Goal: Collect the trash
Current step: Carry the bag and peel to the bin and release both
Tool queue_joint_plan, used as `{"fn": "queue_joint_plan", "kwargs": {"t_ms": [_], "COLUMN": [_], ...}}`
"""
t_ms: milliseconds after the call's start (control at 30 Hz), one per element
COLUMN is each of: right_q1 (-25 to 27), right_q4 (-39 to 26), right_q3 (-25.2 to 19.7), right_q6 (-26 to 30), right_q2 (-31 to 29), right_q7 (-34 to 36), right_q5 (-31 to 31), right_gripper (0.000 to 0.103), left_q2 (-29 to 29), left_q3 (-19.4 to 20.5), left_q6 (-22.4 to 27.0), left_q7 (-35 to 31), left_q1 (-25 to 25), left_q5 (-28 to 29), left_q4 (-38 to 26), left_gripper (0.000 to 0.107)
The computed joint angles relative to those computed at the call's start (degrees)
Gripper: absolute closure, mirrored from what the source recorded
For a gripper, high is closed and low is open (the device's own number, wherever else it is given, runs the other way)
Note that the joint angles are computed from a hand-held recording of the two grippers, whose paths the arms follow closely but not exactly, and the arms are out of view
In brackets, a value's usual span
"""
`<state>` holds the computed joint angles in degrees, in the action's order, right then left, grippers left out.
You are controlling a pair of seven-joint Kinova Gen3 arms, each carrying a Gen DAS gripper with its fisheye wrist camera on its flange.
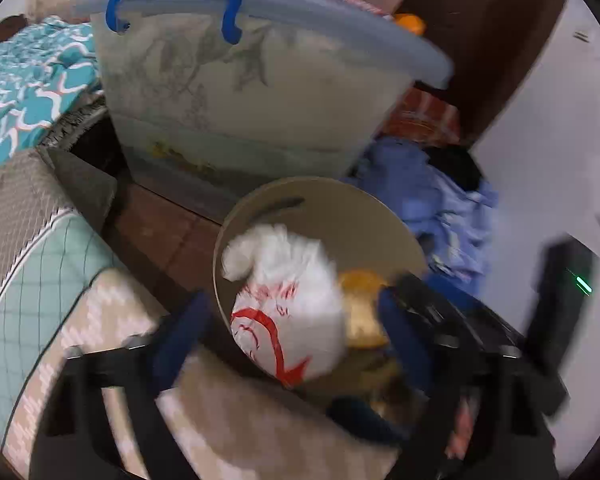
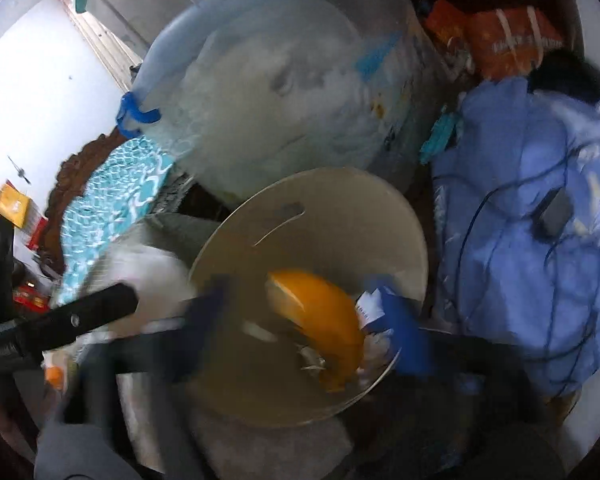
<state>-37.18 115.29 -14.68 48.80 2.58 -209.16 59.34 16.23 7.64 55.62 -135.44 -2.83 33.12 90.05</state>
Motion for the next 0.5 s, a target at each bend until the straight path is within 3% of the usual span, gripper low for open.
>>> {"fn": "queue_joint_plan", "kwargs": {"t_ms": [100,167,233,367,500], "right_q1": [-1.4,-2.6,-4.6,2.4,11.9], "right_q4": [-0.5,-0.2,1.0,1.7,-5.1], "right_q3": [-2.4,-3.9,-4.0,-10.5,-21.0], "right_q6": [6.9,10.8,11.3,3.4,-6.0], "right_q2": [0.5,-0.6,-2.3,-2.7,4.4], "right_q7": [-0.4,-3.7,-8.0,-16.1,-18.8], "right_q5": [4.3,6.4,9.9,18.8,28.1], "right_gripper": [0.023,0.024,0.026,0.028,0.030], "left_q2": [1.1,0.2,-2.2,-9.2,-14.6], "left_q3": [1.3,0.0,-3.0,-4.6,-12.6], "left_q6": [-1.4,-0.6,-0.2,2.7,7.8], "left_q7": [3.9,2.5,-1.8,-11.1,-16.9], "left_q1": [1.2,0.8,0.3,-9.3,-15.8], "left_q5": [-3.6,-1.9,1.3,8.7,11.4], "left_q4": [-0.8,-0.2,1.7,7.1,10.8], "left_gripper": [0.022,0.022,0.022,0.022,0.021]}}
